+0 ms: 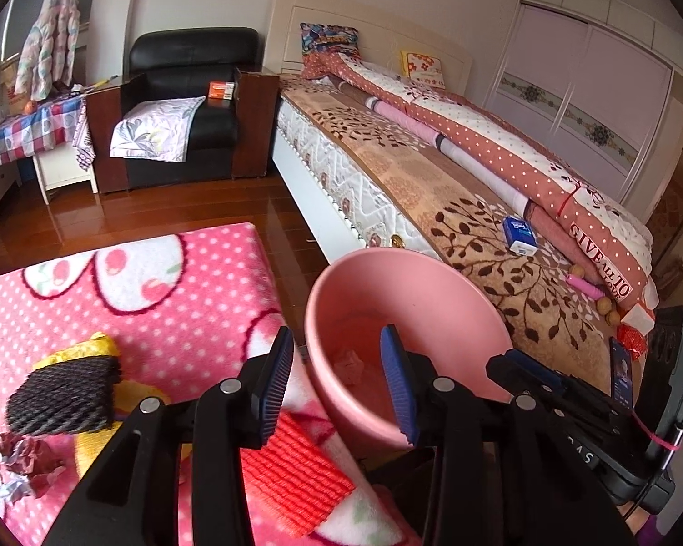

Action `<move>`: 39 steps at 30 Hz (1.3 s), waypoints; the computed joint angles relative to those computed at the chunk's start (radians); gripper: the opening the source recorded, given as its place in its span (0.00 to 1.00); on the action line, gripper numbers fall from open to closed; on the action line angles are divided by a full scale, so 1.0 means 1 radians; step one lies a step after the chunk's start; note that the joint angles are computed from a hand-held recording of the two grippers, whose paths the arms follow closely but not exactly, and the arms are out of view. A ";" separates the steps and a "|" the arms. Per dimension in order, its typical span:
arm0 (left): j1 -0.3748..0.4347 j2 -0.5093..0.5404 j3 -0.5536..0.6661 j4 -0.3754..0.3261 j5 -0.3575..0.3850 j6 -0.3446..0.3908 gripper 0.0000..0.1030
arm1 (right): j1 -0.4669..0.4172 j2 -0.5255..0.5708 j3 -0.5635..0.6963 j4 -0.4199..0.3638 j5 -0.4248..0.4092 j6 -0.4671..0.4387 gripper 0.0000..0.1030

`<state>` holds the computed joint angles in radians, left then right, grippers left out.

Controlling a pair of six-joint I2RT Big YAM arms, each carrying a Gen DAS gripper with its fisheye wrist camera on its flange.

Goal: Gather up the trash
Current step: 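Grasp the yellow foam net with the left tool while the right tool grasps the red net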

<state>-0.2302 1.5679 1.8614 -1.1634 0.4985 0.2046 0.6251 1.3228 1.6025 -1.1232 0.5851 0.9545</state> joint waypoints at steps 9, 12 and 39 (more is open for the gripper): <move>0.110 -0.034 -0.009 -0.003 -0.012 0.008 0.44 | 0.034 0.011 -0.013 0.115 -0.108 -0.082 0.29; 0.159 -0.035 -0.001 -0.001 -0.024 0.000 0.45 | 0.043 0.024 -0.011 0.136 -0.159 -0.089 0.29; 0.247 -0.025 -0.160 -0.037 -0.095 0.109 0.17 | 0.072 0.211 0.145 0.023 -0.293 -0.138 0.39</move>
